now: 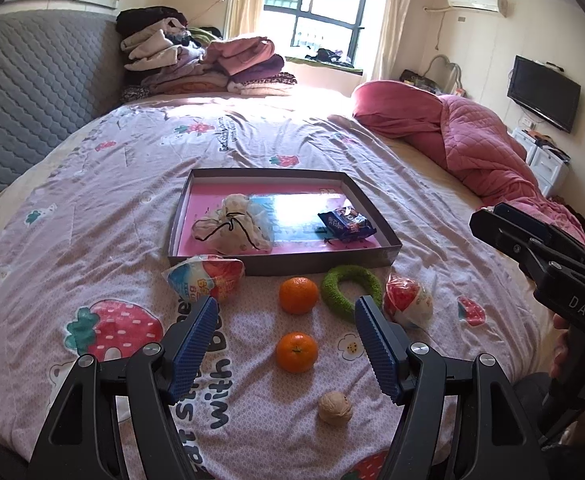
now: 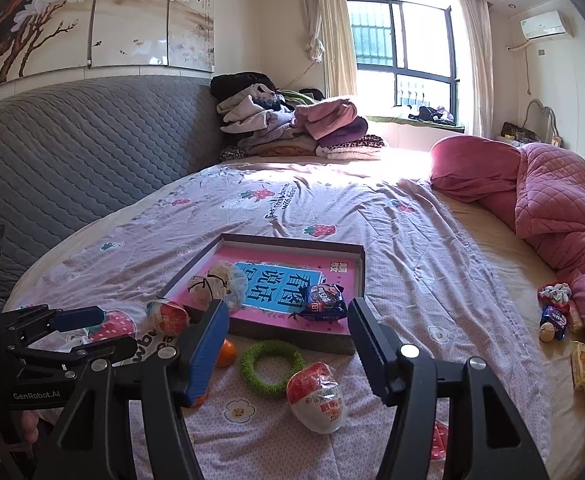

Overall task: Organize objects
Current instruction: 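Withdraw both open tools from the tray toward the remaining items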

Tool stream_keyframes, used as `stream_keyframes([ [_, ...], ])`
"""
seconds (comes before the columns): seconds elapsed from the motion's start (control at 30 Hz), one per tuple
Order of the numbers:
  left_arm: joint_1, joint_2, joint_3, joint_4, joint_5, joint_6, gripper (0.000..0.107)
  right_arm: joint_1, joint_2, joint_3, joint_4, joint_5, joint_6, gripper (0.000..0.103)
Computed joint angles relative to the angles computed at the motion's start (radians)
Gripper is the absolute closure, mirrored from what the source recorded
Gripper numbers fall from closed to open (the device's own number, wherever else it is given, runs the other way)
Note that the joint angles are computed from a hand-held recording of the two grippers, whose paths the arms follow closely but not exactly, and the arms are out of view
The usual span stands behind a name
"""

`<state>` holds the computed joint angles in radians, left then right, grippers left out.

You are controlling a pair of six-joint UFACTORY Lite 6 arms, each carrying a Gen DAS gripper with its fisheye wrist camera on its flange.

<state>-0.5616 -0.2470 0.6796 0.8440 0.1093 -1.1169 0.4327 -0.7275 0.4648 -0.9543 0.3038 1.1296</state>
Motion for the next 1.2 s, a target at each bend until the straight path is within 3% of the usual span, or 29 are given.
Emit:
stream_keyframes([
  [0.5, -0.056, -0.063, -0.055, -0.024, 0.031, 0.009, 0.034, 0.094, -0.124, -0.095, 0.037, 0.127, 0.012, 0.041],
  [1.2, -0.111, -0.037, -0.1, 0.015, 0.036, -0.06, 0.034, 0.118, -0.108, -0.12, 0.029, 0.136, 0.027, 0.041],
])
